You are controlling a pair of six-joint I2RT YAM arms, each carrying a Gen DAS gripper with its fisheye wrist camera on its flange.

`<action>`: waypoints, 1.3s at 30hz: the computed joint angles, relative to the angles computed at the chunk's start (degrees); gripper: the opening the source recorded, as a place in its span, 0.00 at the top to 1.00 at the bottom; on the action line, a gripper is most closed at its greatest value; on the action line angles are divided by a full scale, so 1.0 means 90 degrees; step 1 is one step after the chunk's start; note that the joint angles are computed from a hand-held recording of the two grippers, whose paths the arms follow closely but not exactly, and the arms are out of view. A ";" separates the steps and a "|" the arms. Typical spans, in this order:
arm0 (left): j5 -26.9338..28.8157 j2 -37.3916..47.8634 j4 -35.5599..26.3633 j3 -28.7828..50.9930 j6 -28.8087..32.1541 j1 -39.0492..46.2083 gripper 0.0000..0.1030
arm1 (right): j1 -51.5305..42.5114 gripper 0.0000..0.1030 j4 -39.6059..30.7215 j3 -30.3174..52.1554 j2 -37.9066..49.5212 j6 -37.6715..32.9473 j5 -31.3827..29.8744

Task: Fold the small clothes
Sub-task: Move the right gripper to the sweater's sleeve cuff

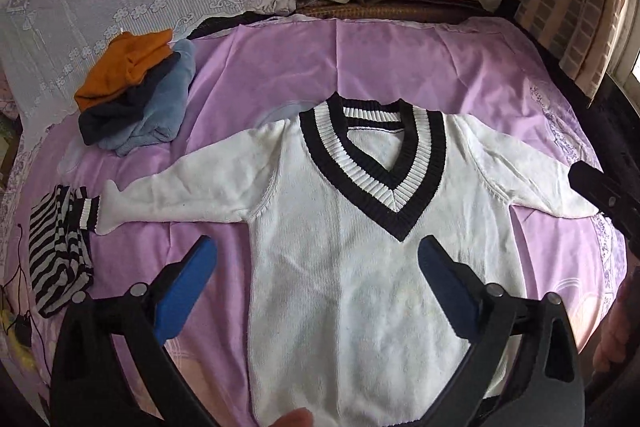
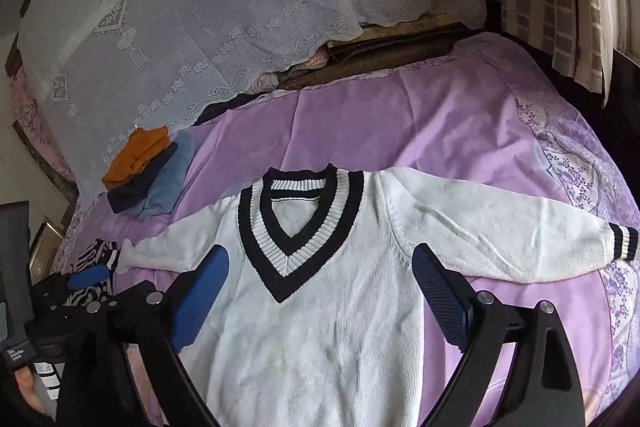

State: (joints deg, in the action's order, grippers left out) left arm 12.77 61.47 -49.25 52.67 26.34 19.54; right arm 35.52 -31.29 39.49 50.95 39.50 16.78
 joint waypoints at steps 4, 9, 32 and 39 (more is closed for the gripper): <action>-0.0178 0.0467 0.0356 -0.0158 -0.0062 0.0029 0.05 | -0.0797 0.09 0.0213 -0.0436 -0.0120 -0.0037 -0.0716; -0.0803 0.1195 0.0829 -0.0477 -0.0518 -0.0479 0.05 | -0.1423 0.09 0.0405 -0.0797 0.0109 -0.0143 -0.1152; -0.2991 0.2194 0.1840 -0.0354 -0.2941 -0.5757 0.05 | -1.0663 0.09 0.0219 -0.1970 0.0436 -0.5064 -0.5478; -0.3478 0.3113 0.2378 -0.0283 -0.3477 -0.6601 0.05 | -1.2632 0.28 0.0810 -0.1284 0.2685 -0.5830 -0.6417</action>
